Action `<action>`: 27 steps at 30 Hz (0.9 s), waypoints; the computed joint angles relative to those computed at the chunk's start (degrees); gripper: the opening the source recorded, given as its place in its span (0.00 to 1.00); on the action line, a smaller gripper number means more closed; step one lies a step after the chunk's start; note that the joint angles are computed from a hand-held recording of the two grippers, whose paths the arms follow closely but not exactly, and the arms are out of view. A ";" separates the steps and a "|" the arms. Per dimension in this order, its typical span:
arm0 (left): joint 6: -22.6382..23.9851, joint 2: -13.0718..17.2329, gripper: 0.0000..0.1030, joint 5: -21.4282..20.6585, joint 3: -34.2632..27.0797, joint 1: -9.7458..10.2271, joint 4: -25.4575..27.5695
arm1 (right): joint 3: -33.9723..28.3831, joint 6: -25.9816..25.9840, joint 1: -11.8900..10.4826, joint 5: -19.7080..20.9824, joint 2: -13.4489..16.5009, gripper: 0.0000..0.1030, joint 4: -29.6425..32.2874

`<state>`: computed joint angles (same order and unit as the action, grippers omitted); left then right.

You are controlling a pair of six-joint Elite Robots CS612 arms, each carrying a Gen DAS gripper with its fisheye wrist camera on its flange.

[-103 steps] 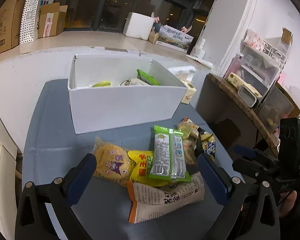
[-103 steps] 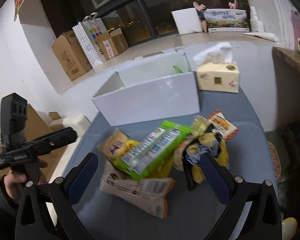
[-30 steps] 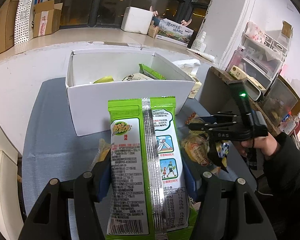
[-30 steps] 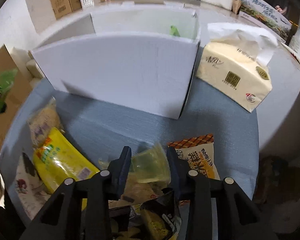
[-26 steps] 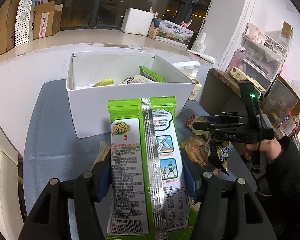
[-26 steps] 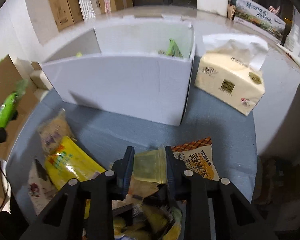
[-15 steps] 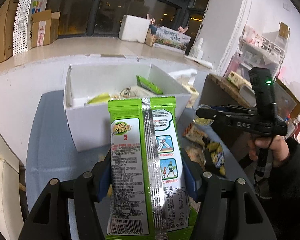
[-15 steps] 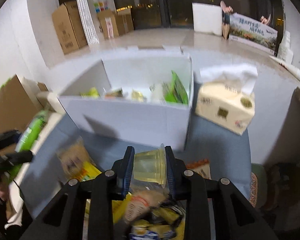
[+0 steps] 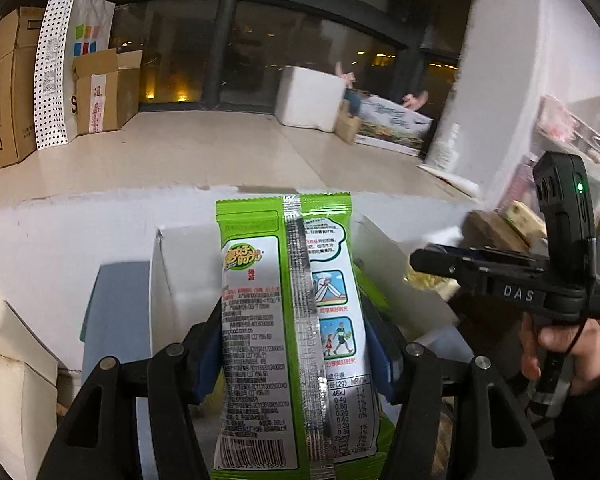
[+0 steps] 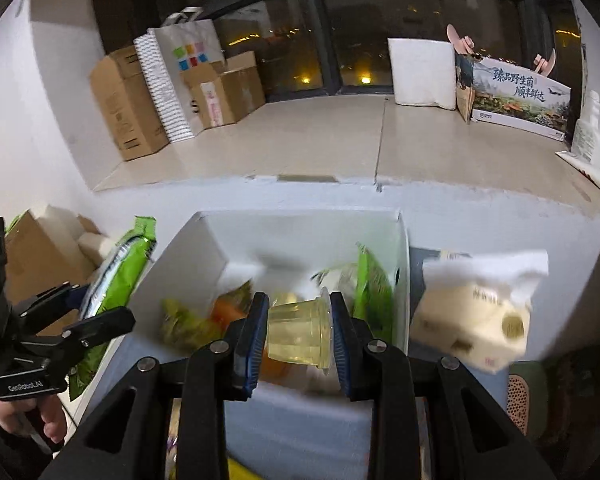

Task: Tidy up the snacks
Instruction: 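Drop the green pack and jelly cup into the white box with both grippers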

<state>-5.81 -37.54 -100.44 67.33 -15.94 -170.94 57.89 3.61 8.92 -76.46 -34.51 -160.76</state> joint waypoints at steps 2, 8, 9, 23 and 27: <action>-0.09 1.63 0.64 1.46 -3.15 0.05 2.08 | -3.62 0.36 -0.04 -0.45 1.81 0.32 2.96; 1.47 4.91 0.64 3.83 -8.50 -0.02 6.50 | -12.70 1.24 -0.12 0.12 6.89 0.32 9.47; 1.44 5.19 0.67 3.93 -8.86 -0.01 6.80 | -13.66 1.70 -0.17 1.41 7.53 0.32 9.73; -1.49 5.79 1.00 5.30 -9.33 0.35 10.91 | -15.86 5.02 0.32 0.78 9.04 1.00 9.12; -1.03 4.30 1.00 4.62 -6.77 0.56 9.25 | -13.30 4.54 0.40 0.96 7.64 1.00 7.56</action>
<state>-6.84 -33.23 -95.82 60.56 -15.38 -161.70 44.59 8.15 9.32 -75.50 -26.87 -153.20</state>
